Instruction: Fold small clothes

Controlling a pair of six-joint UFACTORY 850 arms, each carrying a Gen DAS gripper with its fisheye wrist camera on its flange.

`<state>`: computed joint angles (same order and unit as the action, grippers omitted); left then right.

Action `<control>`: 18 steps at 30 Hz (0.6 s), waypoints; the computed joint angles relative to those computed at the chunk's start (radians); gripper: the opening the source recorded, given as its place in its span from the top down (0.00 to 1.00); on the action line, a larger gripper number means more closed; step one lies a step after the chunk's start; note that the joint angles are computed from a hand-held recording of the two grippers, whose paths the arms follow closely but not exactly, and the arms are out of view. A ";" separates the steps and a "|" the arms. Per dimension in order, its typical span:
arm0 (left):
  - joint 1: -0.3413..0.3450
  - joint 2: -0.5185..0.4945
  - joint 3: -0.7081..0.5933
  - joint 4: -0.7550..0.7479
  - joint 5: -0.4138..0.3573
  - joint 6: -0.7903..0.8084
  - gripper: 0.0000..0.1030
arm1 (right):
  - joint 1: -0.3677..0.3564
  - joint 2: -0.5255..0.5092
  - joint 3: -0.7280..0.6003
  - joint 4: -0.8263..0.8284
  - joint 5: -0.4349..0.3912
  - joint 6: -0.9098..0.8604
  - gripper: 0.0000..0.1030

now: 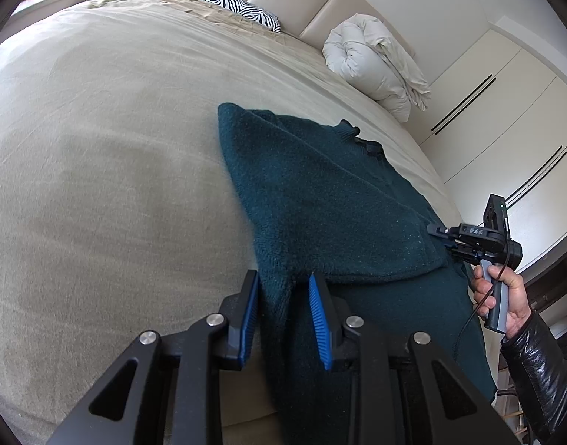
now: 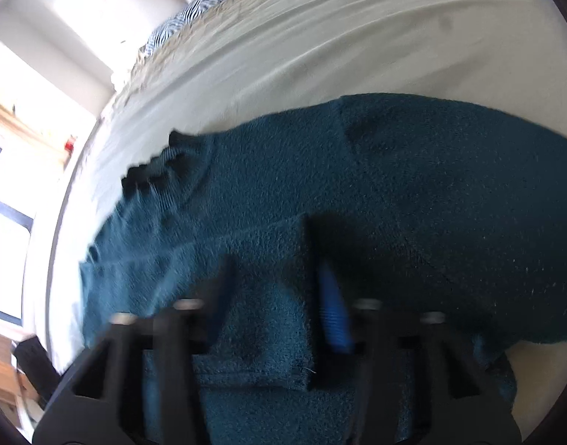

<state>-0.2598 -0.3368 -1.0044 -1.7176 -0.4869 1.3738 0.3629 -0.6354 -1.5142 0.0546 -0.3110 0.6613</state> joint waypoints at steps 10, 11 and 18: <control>0.000 0.001 0.001 0.000 0.001 0.003 0.72 | 0.021 0.020 -0.021 -0.383 0.025 0.326 0.94; 0.001 0.000 0.000 0.000 0.000 0.004 0.72 | 0.018 0.016 -0.027 -0.355 0.020 0.298 0.94; 0.003 0.006 0.008 -0.014 -0.003 0.018 0.72 | -0.022 -0.004 0.008 0.058 0.048 -0.001 0.90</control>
